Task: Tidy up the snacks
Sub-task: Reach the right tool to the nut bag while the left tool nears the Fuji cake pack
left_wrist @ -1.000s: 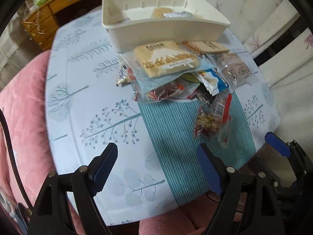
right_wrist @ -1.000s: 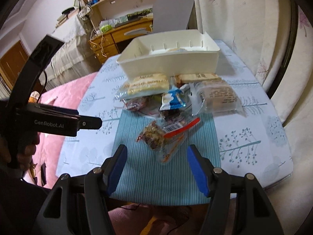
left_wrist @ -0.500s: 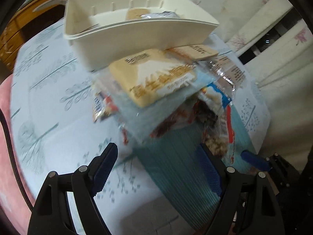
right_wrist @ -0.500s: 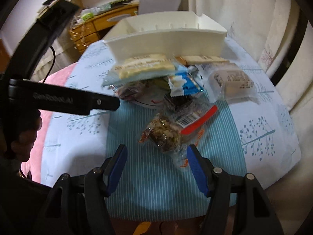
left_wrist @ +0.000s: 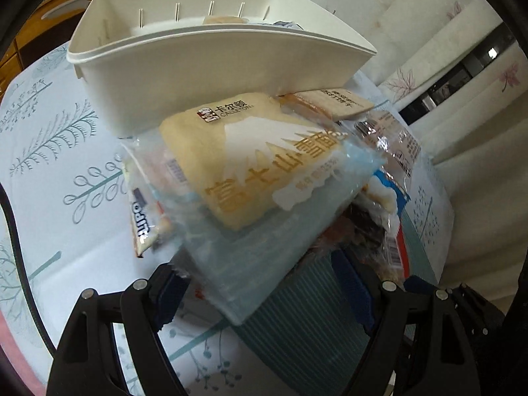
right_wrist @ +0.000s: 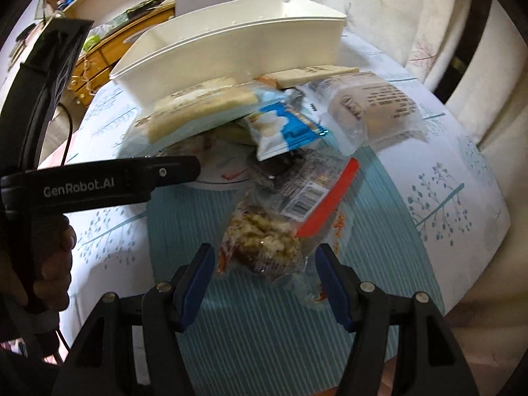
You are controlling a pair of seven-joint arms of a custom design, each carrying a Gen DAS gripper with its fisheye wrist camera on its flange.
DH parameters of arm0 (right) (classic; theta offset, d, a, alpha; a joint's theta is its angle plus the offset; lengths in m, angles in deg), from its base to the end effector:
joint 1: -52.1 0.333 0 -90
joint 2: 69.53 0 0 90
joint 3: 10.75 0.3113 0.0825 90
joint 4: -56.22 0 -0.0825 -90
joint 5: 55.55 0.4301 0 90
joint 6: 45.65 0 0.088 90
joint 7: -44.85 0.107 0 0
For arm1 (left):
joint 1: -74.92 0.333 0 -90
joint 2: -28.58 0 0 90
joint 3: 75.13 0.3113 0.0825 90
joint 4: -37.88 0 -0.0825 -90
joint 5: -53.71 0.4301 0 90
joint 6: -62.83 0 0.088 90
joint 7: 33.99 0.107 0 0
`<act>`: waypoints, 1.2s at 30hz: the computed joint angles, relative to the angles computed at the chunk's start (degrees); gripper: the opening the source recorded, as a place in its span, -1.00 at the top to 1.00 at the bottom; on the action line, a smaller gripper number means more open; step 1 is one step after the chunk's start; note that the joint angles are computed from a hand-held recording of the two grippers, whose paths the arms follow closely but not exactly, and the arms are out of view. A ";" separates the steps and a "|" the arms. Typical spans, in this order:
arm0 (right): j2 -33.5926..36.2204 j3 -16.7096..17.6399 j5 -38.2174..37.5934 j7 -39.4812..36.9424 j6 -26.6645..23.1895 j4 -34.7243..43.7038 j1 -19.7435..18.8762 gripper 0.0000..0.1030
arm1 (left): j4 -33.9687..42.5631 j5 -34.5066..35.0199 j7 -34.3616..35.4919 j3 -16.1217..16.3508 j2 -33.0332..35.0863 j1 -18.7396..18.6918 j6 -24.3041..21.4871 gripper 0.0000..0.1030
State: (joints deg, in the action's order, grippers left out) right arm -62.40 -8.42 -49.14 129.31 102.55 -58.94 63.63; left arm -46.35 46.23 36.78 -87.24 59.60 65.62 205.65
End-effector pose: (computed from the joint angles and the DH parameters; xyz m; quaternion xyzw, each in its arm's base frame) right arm 0.6356 0.1541 0.4138 -0.7707 0.5952 -0.1147 0.1966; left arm 0.7391 -0.2562 0.4015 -0.7168 0.6464 -0.2610 0.0103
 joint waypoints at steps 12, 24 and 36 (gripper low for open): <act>4.63 -1.08 -5.75 11.35 -1.29 5.05 0.96 -0.60 | 0.99 3.99 -4.68 1.63 2.39 -2.33 6.55 -0.59; 4.63 -0.79 -11.47 14.20 -1.42 5.19 2.26 -0.48 | -0.51 -0.31 2.89 -1.99 2.86 0.28 11.50 -0.11; 7.16 0.86 -2.51 3.53 -7.71 10.00 0.48 -0.10 | -3.17 2.03 1.03 0.19 -0.17 -1.34 9.11 -0.01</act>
